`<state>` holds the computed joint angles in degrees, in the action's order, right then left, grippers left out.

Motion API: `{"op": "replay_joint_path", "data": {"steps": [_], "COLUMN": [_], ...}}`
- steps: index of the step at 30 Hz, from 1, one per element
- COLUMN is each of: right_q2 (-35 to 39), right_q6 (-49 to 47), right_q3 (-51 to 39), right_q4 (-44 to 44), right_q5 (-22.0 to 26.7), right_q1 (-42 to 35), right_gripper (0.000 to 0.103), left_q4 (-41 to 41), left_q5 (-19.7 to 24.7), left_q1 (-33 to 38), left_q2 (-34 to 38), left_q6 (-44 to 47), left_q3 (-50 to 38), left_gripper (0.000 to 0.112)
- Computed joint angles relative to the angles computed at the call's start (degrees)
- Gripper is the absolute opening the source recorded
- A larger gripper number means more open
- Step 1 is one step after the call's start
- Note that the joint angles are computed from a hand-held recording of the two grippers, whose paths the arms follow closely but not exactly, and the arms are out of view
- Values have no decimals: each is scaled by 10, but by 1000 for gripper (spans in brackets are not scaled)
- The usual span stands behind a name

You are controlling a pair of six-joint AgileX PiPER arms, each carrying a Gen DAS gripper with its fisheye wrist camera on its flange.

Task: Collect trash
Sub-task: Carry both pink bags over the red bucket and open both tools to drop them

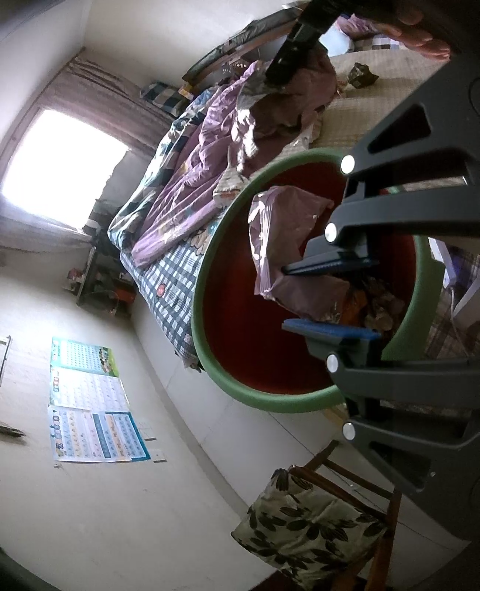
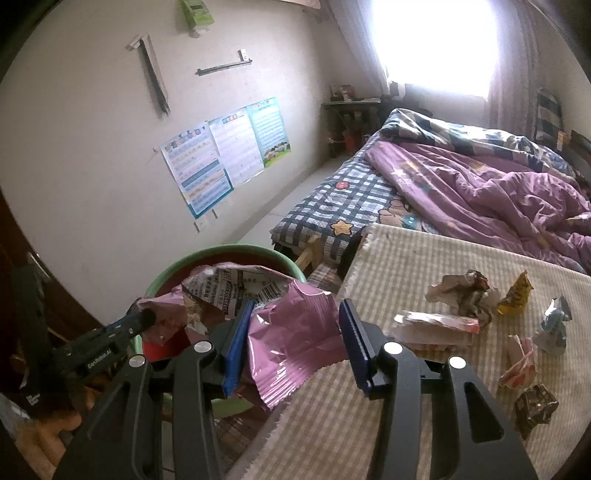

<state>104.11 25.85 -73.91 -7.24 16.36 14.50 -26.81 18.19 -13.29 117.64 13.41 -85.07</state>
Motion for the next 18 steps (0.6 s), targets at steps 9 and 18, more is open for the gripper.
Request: {"op": "replay_joint_path", "data": {"steps": [9,18], "right_q2": [0,-44], "right_q6": [-66,-125], "right_q3": [2,76], "right_q4": [67,145], "right_q5": [-24,-36], "right_q1": [-10,-79], "right_gripper": [67,70], "left_q4": [-16,-38], "left_q5": [-27,-19], "left_q1": [6,-2], "left_q2": [-9,-9], "left_q6": [1,18], "left_q3": [18,15], "left_gripper": [60,60]}}
